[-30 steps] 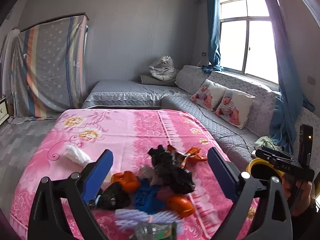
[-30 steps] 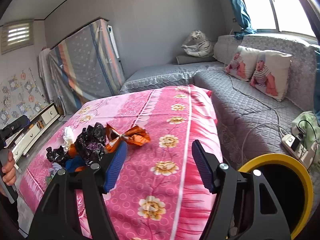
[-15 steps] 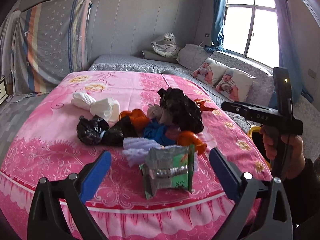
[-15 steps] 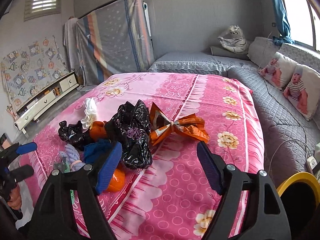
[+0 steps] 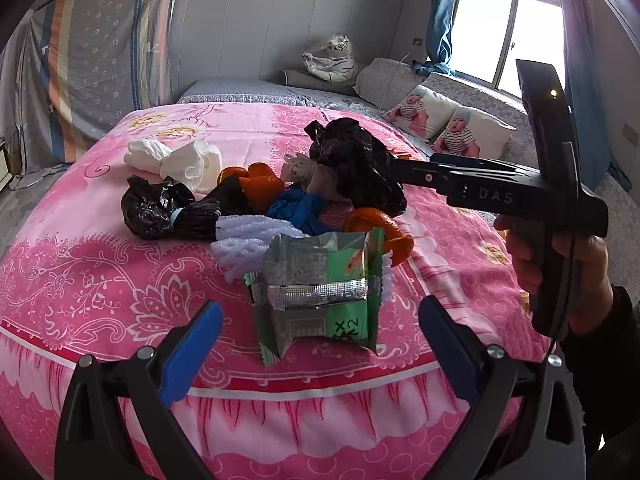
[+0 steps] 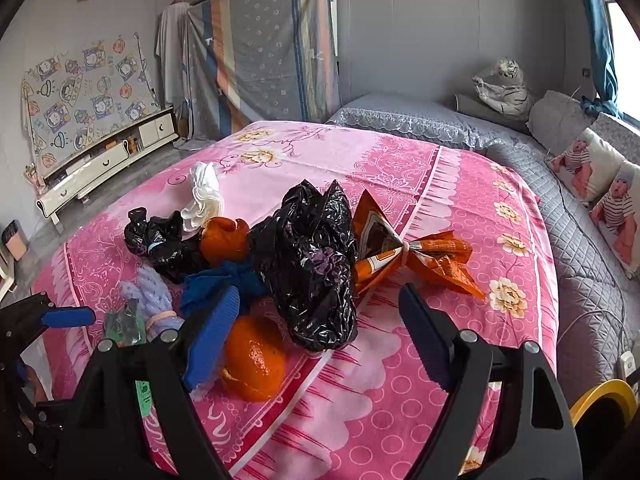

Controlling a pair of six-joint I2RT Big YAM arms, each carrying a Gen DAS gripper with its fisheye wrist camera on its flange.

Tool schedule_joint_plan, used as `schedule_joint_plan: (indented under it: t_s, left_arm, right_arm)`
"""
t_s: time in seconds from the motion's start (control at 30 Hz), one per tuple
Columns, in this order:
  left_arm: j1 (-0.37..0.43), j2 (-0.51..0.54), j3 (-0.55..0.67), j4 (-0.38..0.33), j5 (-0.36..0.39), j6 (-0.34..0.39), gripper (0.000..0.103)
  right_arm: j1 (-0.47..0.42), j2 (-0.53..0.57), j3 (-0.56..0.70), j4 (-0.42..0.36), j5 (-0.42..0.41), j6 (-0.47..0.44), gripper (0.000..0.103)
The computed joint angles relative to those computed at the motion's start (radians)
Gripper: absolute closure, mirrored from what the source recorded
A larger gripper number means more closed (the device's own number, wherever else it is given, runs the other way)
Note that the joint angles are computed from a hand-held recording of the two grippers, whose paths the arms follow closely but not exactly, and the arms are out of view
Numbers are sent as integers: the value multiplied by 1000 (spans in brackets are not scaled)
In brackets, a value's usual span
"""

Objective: Collect trash
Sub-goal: 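Move both tools back over the trash on the bedspread, then grasp the green snack wrapper with the left tool while the right tool grasps the black plastic bag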

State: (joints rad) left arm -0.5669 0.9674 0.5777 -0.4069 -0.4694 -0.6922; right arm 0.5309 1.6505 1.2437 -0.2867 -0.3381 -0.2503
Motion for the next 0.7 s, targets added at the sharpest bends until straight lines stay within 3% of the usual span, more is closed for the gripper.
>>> schedule_joint_plan:
  t_s: [0.47,0.6,0.7]
  left_arm:
    - [54,70,16,7,58,-38,9]
    - [67,83,17,15,66,-25,17]
    - [81,89,17,23,86,-18,22]
  right_arm:
    - [29,86,85,-35,39,-17,25]
    - [30,106,101,-40,37,-12,27]
    - [27,120,118,-63,25,-3,34]
